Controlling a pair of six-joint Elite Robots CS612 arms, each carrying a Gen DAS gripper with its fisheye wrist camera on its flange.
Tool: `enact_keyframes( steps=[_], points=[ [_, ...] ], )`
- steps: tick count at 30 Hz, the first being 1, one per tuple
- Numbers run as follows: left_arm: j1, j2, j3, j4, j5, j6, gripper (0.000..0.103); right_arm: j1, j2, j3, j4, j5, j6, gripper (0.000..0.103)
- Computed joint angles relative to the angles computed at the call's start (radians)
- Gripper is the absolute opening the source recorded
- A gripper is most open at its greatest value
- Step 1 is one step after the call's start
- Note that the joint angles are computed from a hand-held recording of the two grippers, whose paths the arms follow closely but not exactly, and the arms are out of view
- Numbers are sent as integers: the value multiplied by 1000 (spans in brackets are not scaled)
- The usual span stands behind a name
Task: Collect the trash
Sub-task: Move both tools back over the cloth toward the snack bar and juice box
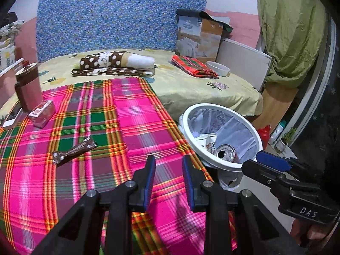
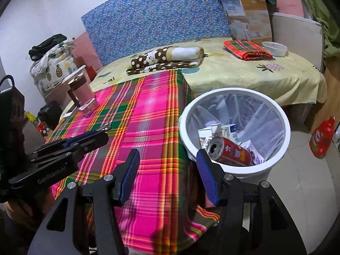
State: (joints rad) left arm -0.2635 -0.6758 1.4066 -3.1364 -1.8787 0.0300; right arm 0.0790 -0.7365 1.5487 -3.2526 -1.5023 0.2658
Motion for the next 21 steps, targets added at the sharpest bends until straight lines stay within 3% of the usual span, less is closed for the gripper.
enact_keyframes(
  steps=[21],
  points=[
    [41,-16,60,-52,42,-35,27,33,13,-27,33,35,-19,57]
  ],
)
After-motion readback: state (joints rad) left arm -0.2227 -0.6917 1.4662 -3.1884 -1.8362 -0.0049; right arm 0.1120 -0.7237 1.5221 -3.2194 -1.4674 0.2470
